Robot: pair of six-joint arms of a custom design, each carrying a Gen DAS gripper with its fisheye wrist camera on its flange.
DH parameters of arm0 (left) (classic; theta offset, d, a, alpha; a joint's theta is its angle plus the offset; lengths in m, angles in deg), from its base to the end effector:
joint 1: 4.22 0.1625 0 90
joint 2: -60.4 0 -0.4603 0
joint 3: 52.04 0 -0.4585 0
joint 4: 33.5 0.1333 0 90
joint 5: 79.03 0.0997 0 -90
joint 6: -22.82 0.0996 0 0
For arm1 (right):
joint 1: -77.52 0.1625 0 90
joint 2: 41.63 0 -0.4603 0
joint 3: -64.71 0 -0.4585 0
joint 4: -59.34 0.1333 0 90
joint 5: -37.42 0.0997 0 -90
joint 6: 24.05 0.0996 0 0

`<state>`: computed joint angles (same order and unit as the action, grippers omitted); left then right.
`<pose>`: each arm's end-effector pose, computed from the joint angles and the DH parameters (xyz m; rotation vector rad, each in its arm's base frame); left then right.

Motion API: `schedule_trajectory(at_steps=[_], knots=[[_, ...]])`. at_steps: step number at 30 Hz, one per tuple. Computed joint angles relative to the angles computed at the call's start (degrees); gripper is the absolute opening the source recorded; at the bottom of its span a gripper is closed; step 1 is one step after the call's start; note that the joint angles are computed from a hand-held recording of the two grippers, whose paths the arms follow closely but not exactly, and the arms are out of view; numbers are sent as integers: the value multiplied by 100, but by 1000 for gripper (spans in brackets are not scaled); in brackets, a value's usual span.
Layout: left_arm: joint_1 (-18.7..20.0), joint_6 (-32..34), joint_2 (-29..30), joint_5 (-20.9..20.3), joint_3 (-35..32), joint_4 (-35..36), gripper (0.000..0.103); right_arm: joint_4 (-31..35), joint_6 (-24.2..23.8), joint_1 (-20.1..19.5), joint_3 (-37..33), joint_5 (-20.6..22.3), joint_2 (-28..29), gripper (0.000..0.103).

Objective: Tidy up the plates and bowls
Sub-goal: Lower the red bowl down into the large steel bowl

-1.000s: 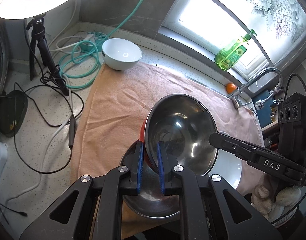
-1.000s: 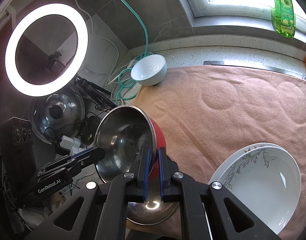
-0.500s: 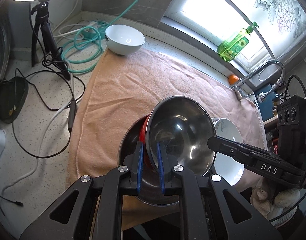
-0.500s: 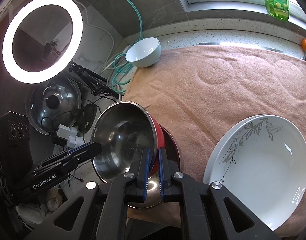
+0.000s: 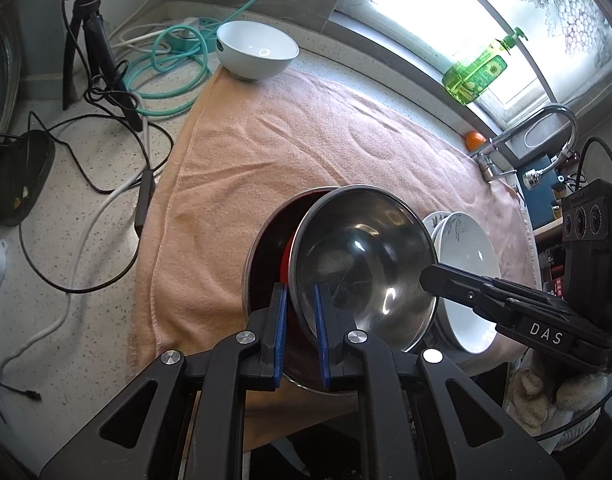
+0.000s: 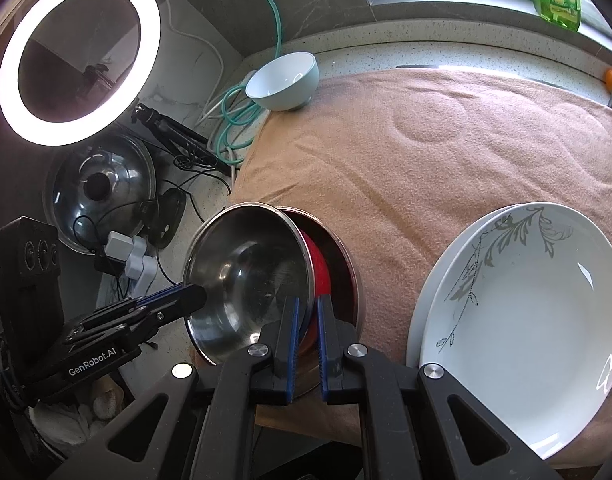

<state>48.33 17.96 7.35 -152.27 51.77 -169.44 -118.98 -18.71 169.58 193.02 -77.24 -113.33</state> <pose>-0.2715 -0.6209 0.0718 0.8133 2.7195 -0.0395 0.1107 -0.5256 0.1921 -0.2398 -2.6386 0.7868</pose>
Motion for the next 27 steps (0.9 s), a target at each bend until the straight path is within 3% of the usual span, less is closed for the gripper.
schedule_trajectory(at_steps=[27], knots=[[40, -42, 77, 95, -12, 190, 11, 267, -13, -25, -140, -205, 190, 8]])
